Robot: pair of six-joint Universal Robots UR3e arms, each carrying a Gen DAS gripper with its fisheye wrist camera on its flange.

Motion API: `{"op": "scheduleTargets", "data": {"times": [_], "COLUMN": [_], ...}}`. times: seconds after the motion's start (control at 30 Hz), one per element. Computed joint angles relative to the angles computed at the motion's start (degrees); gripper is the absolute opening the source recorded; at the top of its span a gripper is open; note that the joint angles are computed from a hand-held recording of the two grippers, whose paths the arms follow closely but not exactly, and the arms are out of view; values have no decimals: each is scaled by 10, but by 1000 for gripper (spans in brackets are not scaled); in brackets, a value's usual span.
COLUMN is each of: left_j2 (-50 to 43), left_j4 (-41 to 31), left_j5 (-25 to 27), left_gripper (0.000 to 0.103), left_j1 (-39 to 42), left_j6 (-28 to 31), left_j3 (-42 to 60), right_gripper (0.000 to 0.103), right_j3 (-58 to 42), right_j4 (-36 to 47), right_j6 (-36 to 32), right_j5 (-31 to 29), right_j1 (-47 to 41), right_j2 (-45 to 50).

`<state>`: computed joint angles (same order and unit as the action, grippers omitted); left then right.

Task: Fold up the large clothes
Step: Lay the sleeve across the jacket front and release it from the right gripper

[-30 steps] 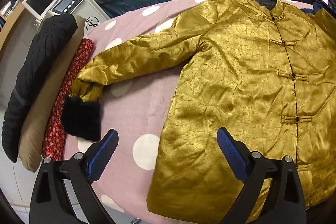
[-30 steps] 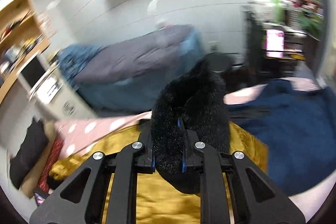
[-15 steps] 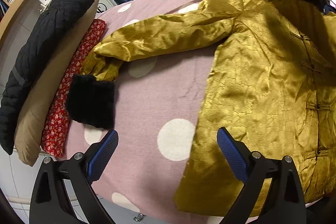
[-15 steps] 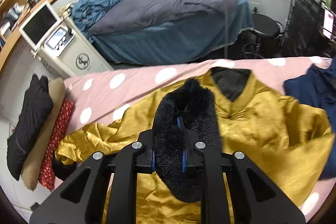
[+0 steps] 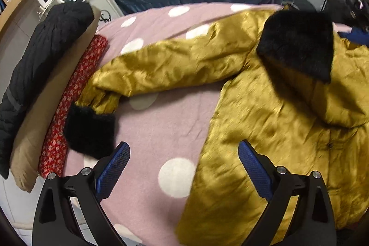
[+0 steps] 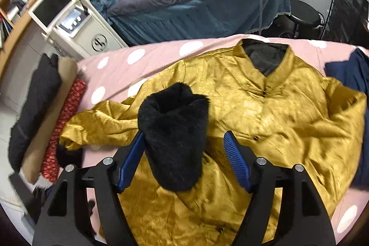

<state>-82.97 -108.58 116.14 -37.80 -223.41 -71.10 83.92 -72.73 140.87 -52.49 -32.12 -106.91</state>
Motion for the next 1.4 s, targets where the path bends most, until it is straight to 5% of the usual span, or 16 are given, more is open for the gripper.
{"op": "scheduleTargets", "data": {"times": [0.13,0.23,0.37,0.43,0.53,0.7,0.83,0.93,0.97,1.0,1.2,1.27,1.33,1.4], "left_j2": [-42,-71,-120,-151,-211,-269,-256,-250,-250,-248,-241,-244,-248,-260], "left_j4": [22,40,68,84,78,54,59,55,51,49,56,62,73,73], "left_j5": [14,5,-16,-34,-42,-51,-62,-64,-61,-54,-50,-53,-48,-44], "left_gripper": [93,93,93,94,94,94,94,94,94,94,94,94,94,94], "left_j1": [4,25,46,51,41,19,7,3,2,1,8,10,6,5], "left_j6": [23,55,92,118,135,129,119,113,111,109,91,88,86,83], "left_j3": [80,136,204,236,288,320,276,255,253,250,233,227,221,226], "right_gripper": [76,76,76,76,76,76,74,23,11,9,7,8,15,38], "right_j3": [-68,-81,22,33,17,-54,12,26,26,27,-1,-77,-121,-132], "right_j4": [219,272,7,-48,-82,10,-82,-84,-83,-81,-116,-34,22,31], "right_j6": [-155,-201,-82,-65,-50,-130,-129,-151,-152,-151,-58,-57,-73,-79], "right_j5": [39,39,-50,-59,-55,-41,-89,-87,-87,-76,-66,-50,-41,-48], "right_j1": [-134,-212,-235,-259,-284,-278,-241,-236,-238,-251,-332,-350,-357,-362], "right_j2": [0,-7,-46,-26,34,140,129,130,130,127,166,235,262,255]}}
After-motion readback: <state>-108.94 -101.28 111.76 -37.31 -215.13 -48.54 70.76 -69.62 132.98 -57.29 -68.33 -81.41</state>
